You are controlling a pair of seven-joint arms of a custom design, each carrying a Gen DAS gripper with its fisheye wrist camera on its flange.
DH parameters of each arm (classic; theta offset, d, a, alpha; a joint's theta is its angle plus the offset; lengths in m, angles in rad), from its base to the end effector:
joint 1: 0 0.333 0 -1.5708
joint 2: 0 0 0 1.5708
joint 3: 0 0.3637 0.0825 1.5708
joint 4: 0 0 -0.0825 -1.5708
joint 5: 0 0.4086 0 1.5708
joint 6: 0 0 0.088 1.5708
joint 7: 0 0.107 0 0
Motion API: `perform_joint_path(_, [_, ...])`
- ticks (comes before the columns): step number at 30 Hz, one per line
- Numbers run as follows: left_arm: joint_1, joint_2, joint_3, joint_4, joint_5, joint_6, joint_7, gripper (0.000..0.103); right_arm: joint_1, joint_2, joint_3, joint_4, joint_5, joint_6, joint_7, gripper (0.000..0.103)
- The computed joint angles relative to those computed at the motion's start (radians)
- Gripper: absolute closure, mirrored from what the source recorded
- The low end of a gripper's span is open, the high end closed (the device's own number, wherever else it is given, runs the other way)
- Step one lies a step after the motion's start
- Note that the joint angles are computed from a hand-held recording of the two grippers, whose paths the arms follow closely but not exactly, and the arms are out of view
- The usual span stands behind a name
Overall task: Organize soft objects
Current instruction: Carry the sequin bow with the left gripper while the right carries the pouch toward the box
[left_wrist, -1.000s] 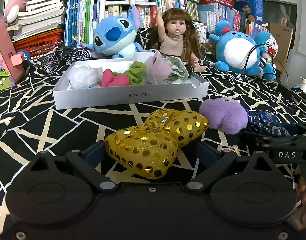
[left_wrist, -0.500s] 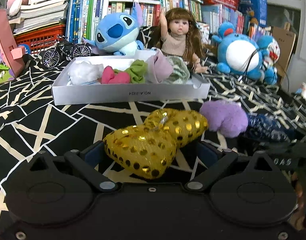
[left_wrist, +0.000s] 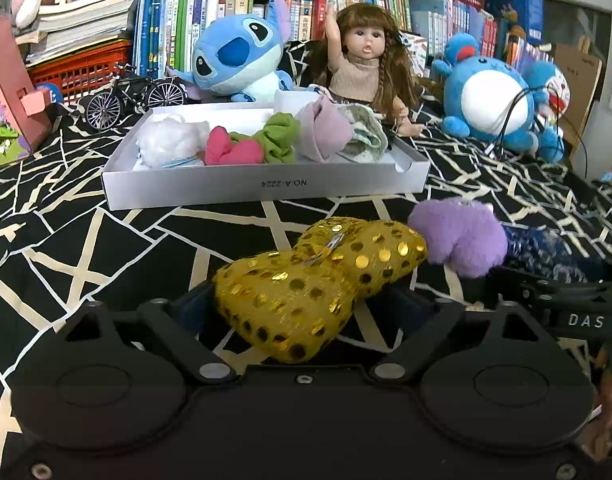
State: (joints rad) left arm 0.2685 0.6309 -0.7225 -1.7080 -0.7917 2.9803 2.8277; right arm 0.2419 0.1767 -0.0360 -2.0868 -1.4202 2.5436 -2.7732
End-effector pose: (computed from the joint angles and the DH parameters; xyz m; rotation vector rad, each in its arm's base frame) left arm 0.7293 -0.1886 0.3781 -1.0901 2.3255 -1.2598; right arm 0.6039 0.1395 0.3924 -1.1595 2.1681 -1.0850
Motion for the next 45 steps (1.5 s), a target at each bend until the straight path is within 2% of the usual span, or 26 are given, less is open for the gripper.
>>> perform_joint_path(3, [0.028,0.006,-0.024,0.010,-0.024,-0.035,0.007,0.028,0.005,-0.020,-0.001,-0.020,-0.077,-0.006,0.108,0.000])
perform_joint_path(6, [0.031,0.005,-0.022,0.018,-0.052,-0.058,0.028,0.052,0.008,-0.037,0.011,-0.035,-0.136,-0.046,0.162,0.002])
perform_joint_path(9, [0.007,-0.003,0.012,0.029,-0.080,-0.078,0.018,0.053,-0.001,-0.046,0.020,-0.038,-0.150,-0.046,0.154,0.013])
perform_joint_path(13, [0.009,-0.010,0.004,0.025,-0.148,-0.061,0.085,0.055,-0.013,-0.049,0.024,-0.038,-0.140,-0.022,0.135,0.020])
perform_joint_path(22, [0.010,-0.043,0.006,0.026,-0.336,-0.067,0.257,0.055,-0.010,-0.067,0.033,-0.043,-0.145,-0.050,0.134,0.037])
perform_joint_path(24, [-0.003,-0.052,0.026,0.029,-0.363,-0.078,0.274,0.055,-0.013,-0.071,0.033,-0.046,-0.145,-0.047,0.137,0.037])
perform_joint_path(29, [-0.068,-0.070,0.112,0.033,-0.383,-0.100,0.254,0.053,-0.018,-0.070,0.035,-0.052,-0.139,-0.038,0.139,0.023])
perform_joint_path(38, [-0.124,-0.095,0.188,0.037,-0.520,-0.111,0.365,0.053,-0.002,-0.040,0.037,-0.034,-0.086,-0.073,0.025,0.016])
perform_joint_path(42, [-0.162,-0.099,0.234,0.051,-0.553,-0.113,0.369,0.053,0.002,-0.037,0.030,-0.034,-0.077,-0.079,0.028,0.019])
perform_joint_path(43, [-0.169,-0.099,0.243,0.055,-0.561,-0.109,0.369,0.053,0.001,-0.039,0.028,-0.036,-0.080,-0.075,0.036,0.028])
perform_joint_path(45, [-0.182,-0.098,0.257,0.065,-0.570,-0.105,0.368,0.053,0.000,-0.045,0.027,-0.039,-0.088,-0.074,0.055,0.034])
